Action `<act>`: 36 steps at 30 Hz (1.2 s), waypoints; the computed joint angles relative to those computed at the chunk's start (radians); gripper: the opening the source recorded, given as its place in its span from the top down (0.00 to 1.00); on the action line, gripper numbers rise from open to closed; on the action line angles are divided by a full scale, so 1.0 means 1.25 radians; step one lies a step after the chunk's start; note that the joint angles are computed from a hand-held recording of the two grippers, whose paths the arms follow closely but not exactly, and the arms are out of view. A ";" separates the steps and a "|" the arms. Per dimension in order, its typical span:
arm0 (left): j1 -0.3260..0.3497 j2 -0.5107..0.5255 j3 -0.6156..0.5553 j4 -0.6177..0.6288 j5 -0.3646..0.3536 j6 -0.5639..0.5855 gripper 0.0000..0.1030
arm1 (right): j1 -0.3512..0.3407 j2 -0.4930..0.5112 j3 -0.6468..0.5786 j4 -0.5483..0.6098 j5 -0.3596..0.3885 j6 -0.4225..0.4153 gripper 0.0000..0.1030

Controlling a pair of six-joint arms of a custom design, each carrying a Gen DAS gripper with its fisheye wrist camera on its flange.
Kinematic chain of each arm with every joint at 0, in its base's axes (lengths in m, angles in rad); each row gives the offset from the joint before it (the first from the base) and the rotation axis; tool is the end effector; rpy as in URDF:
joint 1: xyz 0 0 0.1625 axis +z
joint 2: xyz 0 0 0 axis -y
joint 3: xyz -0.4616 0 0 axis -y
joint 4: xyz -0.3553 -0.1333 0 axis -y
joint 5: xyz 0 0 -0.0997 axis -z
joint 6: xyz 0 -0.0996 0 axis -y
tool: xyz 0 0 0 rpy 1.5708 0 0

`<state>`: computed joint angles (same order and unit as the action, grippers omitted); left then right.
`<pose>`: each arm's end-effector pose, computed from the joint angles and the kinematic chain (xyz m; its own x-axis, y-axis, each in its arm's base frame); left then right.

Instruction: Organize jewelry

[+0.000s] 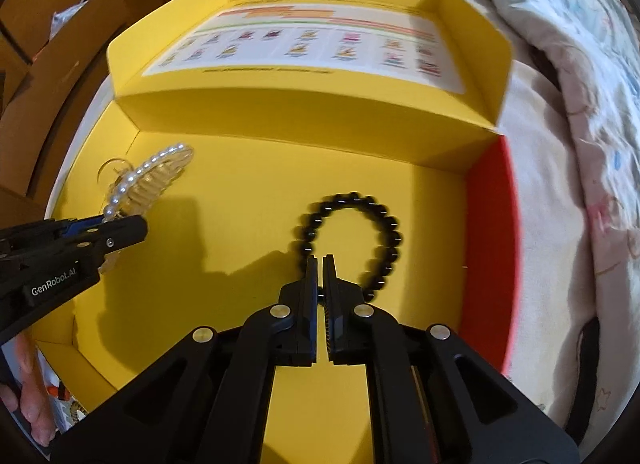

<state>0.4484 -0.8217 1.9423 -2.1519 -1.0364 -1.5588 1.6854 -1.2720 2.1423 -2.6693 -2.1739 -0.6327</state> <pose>-0.3802 -0.3871 0.0559 -0.7747 -0.3613 -0.5189 -0.1280 0.8933 -0.4308 0.1313 -0.4686 0.2747 -0.6058 -0.5454 0.5793 -0.5823 0.8001 0.1443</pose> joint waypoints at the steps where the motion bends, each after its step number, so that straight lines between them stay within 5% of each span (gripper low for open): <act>1: -0.001 -0.001 -0.001 0.002 0.000 -0.001 0.80 | 0.002 0.006 0.003 -0.011 -0.006 -0.006 0.93; 27: -0.005 -0.006 0.001 -0.007 0.004 0.006 0.80 | 0.031 0.053 -0.044 0.053 -0.057 0.056 0.85; 32: -0.010 -0.013 0.002 -0.007 0.008 0.006 0.80 | 0.037 0.061 -0.042 0.056 -0.074 0.063 0.61; 36: -0.010 -0.017 0.008 -0.011 0.008 0.007 0.80 | 0.036 0.064 -0.043 0.070 -0.071 0.082 0.59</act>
